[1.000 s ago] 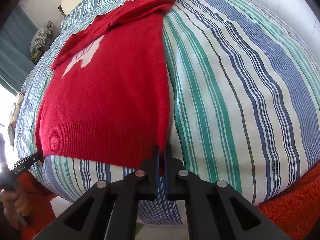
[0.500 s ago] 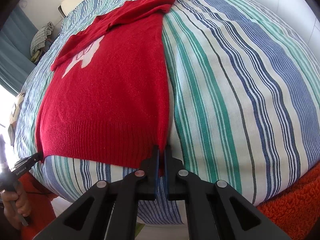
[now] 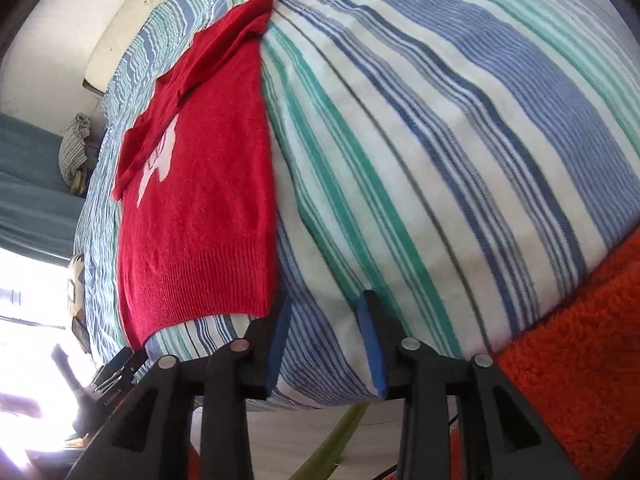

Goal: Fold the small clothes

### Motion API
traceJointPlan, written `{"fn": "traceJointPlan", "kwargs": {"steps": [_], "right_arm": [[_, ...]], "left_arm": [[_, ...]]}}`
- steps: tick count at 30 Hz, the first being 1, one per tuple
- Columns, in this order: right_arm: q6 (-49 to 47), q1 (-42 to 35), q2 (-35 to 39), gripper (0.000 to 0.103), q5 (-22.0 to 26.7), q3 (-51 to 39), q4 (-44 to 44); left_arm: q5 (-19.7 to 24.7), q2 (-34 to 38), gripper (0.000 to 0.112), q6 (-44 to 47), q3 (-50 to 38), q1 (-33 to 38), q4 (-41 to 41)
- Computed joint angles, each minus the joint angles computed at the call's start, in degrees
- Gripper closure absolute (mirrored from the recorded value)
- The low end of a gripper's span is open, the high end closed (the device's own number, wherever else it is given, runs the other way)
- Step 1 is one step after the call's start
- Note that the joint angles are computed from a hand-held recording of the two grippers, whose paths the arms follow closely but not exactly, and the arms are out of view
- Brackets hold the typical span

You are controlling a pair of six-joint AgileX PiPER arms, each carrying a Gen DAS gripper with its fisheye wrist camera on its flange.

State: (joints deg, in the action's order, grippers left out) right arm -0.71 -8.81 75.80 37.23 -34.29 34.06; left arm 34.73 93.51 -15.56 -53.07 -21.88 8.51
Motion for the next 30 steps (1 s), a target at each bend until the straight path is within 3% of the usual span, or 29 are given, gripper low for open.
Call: {"fn": "traceJointPlan", "kwargs": {"steps": [5,9,13,16,22,24,25,26,30], "right_arm": [[6.4,-1.3,-3.0,0.063,4.3,-7.9,-14.9],[6.9,5.2,3.4,0.063,4.9,-22.0,-28.4],[0.6,13.3,15.6,0.063,2.0,-36.4,-35.5],[-4.3,18.4,28.0,0.063,1.4,-48.1,-41.0],[0.3,25.3,51.7,0.063,5.7,-70.7,-59.6],[0.1,24.4,56.8,0.070,7.4,-78.0,-57.0],[-0.2,23.1,57.2,0.080,6.9,-79.4,-53.1],[0.4,21.2,56.5,0.100,5.7,-79.6,-49.1],[4.8,10.0,44.7,0.100,-6.1,-66.3,-33.5]], "left_arm": [[0.1,-8.6,0.032,0.6,4.0,2.5,0.0],[-3.4,-12.9,0.029,-4.0,5.8,6.7,2.9],[-5.9,-10.3,0.029,-4.1,5.3,11.7,-1.5],[-5.2,-7.8,0.029,-4.3,4.2,13.3,-2.8],[-3.9,-6.5,0.029,-7.2,3.6,13.4,-1.0],[-3.3,-5.6,0.029,-8.1,3.0,13.0,-0.3],[-3.0,-5.1,0.029,-8.5,2.6,12.9,0.2],[-2.6,-4.9,0.029,-9.2,2.4,12.6,0.8],[-2.2,-3.9,0.029,-8.8,1.9,13.0,0.0]]}}
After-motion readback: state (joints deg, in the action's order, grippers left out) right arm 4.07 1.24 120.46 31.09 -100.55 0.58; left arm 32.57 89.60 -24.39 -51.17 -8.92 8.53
